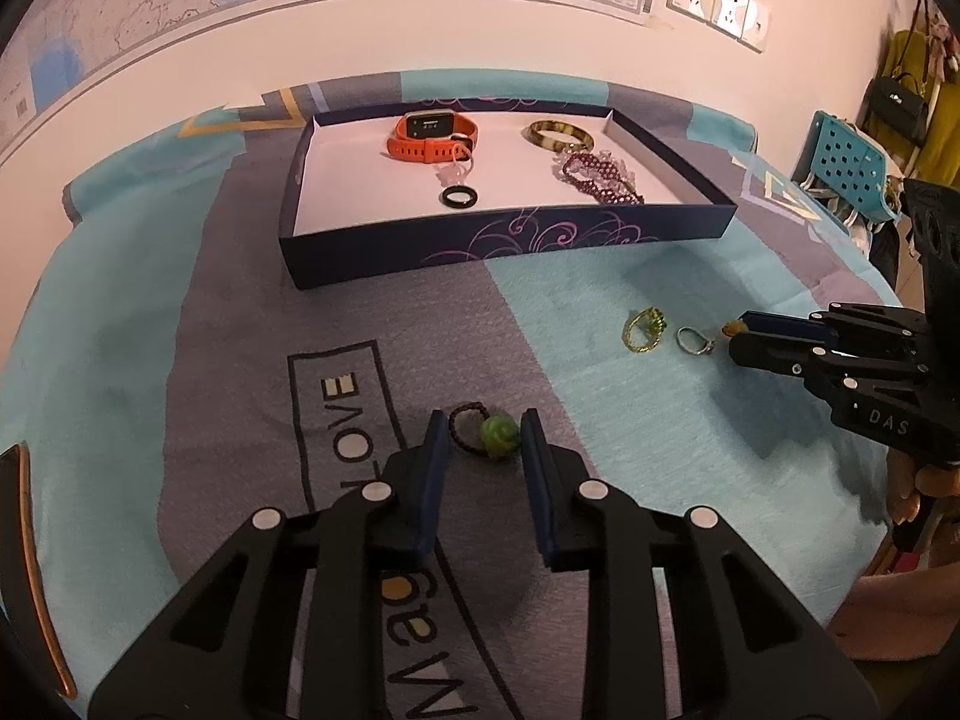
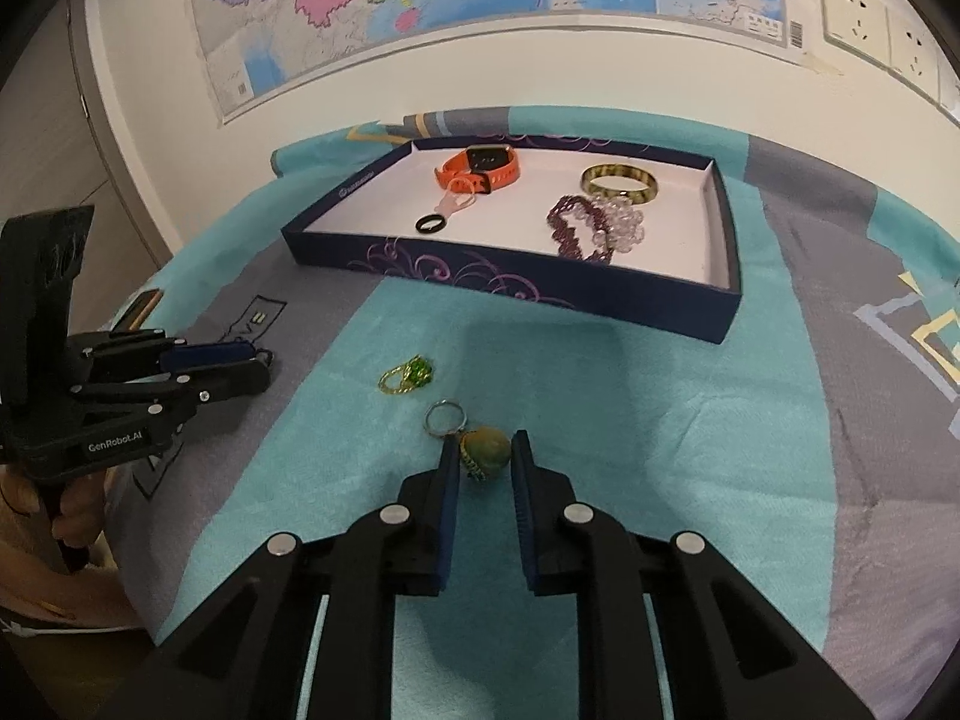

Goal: Organize jewelry
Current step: 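Grasp the fuzzy-ball keychain with the right tool while the left tool grasps the green bead pendant, then carry the keychain over the box with the right tool while the left tool carries the pendant there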

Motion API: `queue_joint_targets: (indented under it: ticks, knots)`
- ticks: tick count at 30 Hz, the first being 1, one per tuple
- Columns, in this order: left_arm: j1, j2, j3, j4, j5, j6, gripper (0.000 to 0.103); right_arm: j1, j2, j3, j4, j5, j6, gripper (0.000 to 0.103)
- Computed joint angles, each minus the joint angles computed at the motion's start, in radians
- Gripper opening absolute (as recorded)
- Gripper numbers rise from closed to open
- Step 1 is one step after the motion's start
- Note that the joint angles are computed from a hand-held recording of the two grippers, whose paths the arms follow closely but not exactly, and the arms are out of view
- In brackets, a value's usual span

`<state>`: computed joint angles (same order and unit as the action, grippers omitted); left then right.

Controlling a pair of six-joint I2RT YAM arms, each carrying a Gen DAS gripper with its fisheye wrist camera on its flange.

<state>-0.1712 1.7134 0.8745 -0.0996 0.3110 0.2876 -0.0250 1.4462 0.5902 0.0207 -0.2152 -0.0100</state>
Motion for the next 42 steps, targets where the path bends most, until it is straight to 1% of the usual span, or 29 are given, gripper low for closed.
queue_joint_targets:
  ticks: [4,19,42]
  knots:
    - [0.009,-0.013,0.009,-0.014,0.034,-0.003,0.025,-0.031,-0.019,0.005,-0.010,-0.041,0.007,0.015]
    - [-0.002,-0.034,0.057,-0.022,0.072,-0.023,0.025,-0.052,-0.018,0.051,-0.014,-0.055,-0.001,0.015]
    - [-0.037,-0.007,0.137,-0.017,0.053,-0.036,0.025,-0.056,0.021,0.133,-0.022,-0.049,-0.026,0.015]
